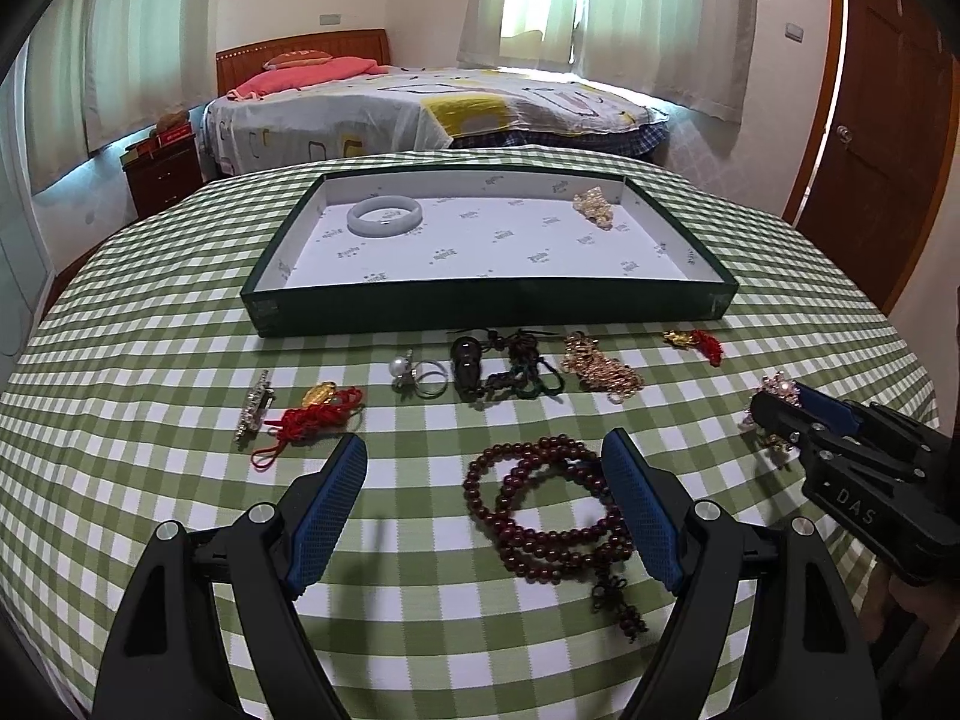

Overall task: Organize jewelry
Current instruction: 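Grasp the pearl-and-gold brooch with the right gripper and lift it, then grasp the dark red bead strand with the left gripper and lift it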

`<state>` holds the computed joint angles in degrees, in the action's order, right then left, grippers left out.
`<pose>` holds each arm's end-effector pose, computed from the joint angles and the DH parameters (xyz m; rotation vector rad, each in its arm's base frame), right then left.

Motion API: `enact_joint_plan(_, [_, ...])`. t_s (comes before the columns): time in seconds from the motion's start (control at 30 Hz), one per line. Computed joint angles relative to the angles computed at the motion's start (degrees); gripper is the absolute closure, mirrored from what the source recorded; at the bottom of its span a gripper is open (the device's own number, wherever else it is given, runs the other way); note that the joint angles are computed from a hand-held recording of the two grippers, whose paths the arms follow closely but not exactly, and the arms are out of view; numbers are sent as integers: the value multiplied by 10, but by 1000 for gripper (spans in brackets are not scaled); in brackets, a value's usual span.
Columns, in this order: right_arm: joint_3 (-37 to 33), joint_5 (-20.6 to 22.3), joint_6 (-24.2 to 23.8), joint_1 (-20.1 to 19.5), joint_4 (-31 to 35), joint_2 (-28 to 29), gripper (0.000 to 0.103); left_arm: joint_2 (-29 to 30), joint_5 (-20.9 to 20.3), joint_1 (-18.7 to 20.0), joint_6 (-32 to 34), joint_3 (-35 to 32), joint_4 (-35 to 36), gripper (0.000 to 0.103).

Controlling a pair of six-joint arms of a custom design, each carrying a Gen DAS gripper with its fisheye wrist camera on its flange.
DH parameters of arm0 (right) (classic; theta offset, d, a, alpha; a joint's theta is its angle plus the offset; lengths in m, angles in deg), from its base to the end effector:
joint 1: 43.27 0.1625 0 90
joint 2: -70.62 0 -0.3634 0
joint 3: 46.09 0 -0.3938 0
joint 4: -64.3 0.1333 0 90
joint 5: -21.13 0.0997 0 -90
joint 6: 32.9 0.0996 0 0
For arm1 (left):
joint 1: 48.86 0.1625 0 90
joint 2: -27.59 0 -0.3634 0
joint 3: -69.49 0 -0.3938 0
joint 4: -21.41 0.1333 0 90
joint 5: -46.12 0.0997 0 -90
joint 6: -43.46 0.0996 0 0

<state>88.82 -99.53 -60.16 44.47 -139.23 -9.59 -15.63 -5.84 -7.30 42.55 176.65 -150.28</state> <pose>0.0661 -0.4172 0.2402 0.1431 -2.2043 1.0378 -0.2874 -0.5150 0.0133 0.9082 2.4055 -0.7338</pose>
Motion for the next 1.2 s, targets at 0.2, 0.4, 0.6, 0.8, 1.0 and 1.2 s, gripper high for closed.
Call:
enact_joint_plan(0.2, [0,1,3,1,2,-1,71,15,-23,5,-12,-16,38,25])
enact_joint_plan(0.4, [2,2,6,1,7,-4,71,27,-18,7,-20,-24,61,25])
enact_joint_plan(0.6, [3,4,6,0,7,-4,71,20,-21,10,-21,-18,55,34])
enact_joint_plan(0.8, [2,1,6,2,6,-1,71,6,-55,23,-20,-9,40,69])
enact_joint_plan(1.0, [1,-1,5,5,5,4,71,0,-85,28,-19,-6,41,86])
enact_joint_plan(1.2, [1,2,2,5,11,0,86,-3,-88,26,-13,-3,38,93])
